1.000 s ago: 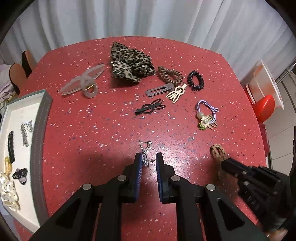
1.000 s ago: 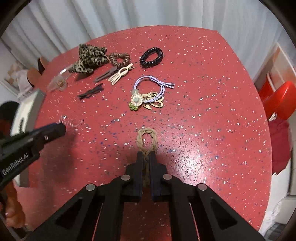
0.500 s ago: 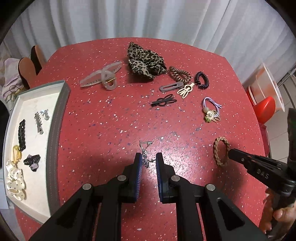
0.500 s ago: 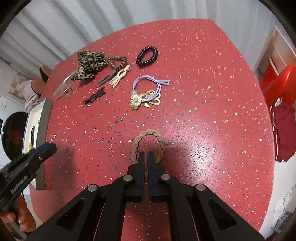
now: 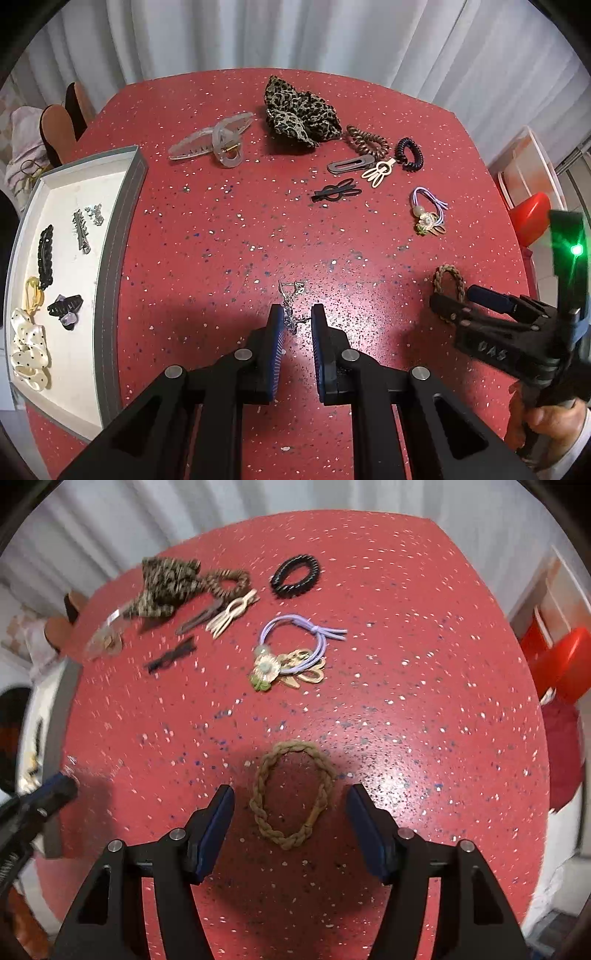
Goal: Organize jewelry
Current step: 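Grasp the silver chain charm with the left tool while the right tool grasps the braided tan hair tie, then carry the silver charm and braided hair tie in both tools over the white tray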
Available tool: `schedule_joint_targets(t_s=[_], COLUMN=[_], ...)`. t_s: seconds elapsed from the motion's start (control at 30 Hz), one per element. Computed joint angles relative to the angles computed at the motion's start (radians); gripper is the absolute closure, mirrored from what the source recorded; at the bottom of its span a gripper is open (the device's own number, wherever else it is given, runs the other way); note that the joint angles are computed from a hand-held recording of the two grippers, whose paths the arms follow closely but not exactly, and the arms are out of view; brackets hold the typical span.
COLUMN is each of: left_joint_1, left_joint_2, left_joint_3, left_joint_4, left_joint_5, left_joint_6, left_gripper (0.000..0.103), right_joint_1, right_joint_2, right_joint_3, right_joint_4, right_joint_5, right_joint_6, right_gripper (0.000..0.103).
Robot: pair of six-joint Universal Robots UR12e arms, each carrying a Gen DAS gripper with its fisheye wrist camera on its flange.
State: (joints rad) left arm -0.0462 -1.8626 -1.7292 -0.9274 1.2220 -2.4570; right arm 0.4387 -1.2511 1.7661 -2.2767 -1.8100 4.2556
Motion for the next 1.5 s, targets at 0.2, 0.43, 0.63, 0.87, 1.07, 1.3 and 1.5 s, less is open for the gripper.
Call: schedule_joint_targets(t_s=[0.2, 0.43, 0.63, 0.87, 1.07, 1.3, 1.5], left_joint_1=[0.003, 0.010, 0.020, 0.036, 0.046, 0.053, 0.052], left_joint_2=[0.004, 0.014, 0.022, 0.030, 0.030, 0.032, 0.030], left_joint_3=[-0.002, -0.006, -0.004, -0.002, -0.006, -0.010, -0.006], left_joint_4=[-0.004, -0.007, -0.012, -0.017, -0.019, -0.021, -0.025], left_joint_5=[-0.005, -0.014, -0.023, -0.027, -0.017, -0.016, -0.016], left_joint_6=[0.002, 0.009, 0.006, 0.008, 0.005, 0.005, 0.003], left_gripper=[0.087, 0.087, 0.087, 0.087, 0.087, 0.087, 0.087], right_joint_1=[0.014, 0.001, 0.002, 0.004, -0.008, 0.006, 0.018], right_joint_2=[0.010, -0.039, -0.065, -0.060, -0.039, 0.009, 0.038], right_joint_3=[-0.033, 0.047, 0.057, 0.043, 0.044, -0.007, -0.060], right_joint_4=[0.085, -0.081, -0.101, -0.096, -0.109, -0.057, 0.032], right_joint_5=[-0.042, 0.015, 0.019, 0.033, 0.079, 0.066, 0.048], right_joint_6=[-0.012, 0.049, 0.038, 0.025, 0.041, 0.008, -0.043], right_gripper=[0.092, 0.098, 0.101, 0.101, 0.099, 0.056, 0.071])
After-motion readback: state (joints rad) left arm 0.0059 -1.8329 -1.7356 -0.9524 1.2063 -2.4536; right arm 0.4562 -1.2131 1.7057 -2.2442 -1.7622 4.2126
